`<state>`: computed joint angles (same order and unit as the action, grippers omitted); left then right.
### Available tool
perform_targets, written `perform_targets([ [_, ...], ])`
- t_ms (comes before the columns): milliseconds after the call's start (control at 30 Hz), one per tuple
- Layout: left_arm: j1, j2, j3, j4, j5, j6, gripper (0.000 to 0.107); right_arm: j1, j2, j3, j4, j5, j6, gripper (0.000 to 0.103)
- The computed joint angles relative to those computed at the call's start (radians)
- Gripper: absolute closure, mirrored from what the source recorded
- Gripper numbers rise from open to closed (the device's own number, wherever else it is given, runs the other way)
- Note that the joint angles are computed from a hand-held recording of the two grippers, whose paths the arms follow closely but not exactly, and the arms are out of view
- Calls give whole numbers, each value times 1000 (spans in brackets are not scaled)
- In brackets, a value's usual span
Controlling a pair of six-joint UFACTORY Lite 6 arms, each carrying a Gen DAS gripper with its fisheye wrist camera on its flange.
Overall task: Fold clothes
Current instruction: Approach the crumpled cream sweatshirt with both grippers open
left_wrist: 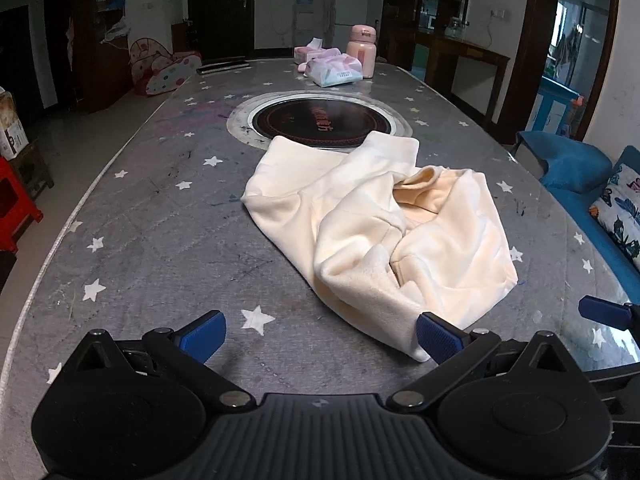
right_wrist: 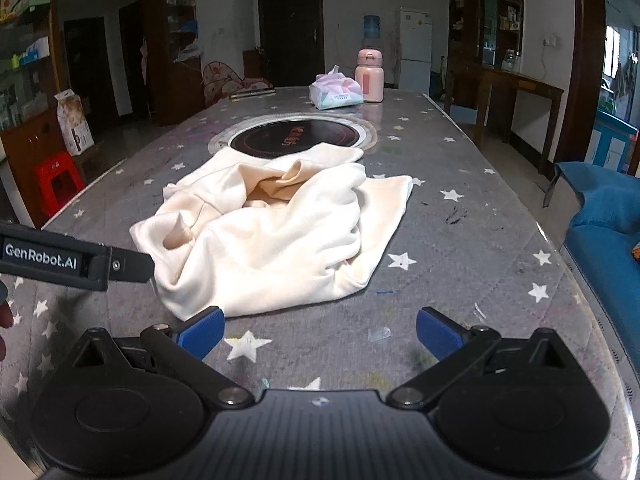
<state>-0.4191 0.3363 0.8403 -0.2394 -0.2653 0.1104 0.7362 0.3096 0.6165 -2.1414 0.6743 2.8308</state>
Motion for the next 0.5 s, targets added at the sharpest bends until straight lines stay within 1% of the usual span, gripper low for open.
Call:
perform_targets([
  [133,1,-5,-7,12,6,-4,4,5,10,7,2,-6,-4,0],
  [500,-19,-18,-23,-139,-6,137,4,15,-2,-6,3,-10,3,0],
])
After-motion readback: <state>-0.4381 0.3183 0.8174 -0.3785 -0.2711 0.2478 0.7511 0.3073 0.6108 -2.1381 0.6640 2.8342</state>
